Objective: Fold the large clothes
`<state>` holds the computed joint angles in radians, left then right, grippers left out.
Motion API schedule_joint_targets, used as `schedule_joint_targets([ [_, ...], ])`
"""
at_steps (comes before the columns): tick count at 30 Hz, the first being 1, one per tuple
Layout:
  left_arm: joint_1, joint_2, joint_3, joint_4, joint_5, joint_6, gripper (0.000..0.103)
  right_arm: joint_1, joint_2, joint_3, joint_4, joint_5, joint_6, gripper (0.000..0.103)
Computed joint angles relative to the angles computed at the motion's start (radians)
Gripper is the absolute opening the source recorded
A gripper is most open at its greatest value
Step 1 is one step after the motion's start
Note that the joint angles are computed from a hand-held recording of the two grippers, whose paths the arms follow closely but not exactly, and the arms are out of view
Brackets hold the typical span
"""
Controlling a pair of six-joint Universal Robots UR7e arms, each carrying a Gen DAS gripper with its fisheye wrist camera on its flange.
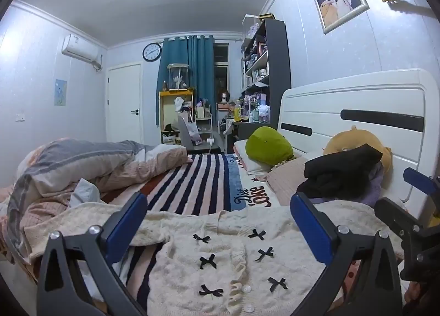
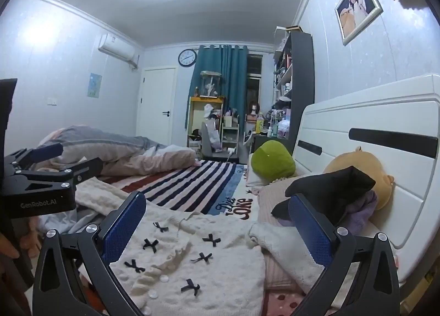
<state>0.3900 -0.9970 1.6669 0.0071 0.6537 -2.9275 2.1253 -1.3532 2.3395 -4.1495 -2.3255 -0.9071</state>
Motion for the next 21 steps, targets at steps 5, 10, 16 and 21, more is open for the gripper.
schedule_joint_targets([
  [5, 0.003, 0.035, -0.044, 0.061, -0.029, -0.021, 0.102, 0.000, -0.005, 0.002, 0.008, -0.005, -0.002, 0.103],
  [10, 0.015, 0.023, -0.026, 0.025, -0.010, -0.009, 0.102, 0.003, 0.004, -0.005, 0.009, -0.004, 0.012, 0.103],
  [16, 0.022, 0.018, -0.019, 0.017, -0.005, -0.009, 0.102, 0.006, -0.001, 0.002, 0.012, -0.006, 0.026, 0.103],
  [21, 0.024, 0.019, -0.021, 0.013, -0.010, -0.004, 0.102, -0.003, 0.029, -0.002, -0.012, 0.001, 0.027, 0.103],
])
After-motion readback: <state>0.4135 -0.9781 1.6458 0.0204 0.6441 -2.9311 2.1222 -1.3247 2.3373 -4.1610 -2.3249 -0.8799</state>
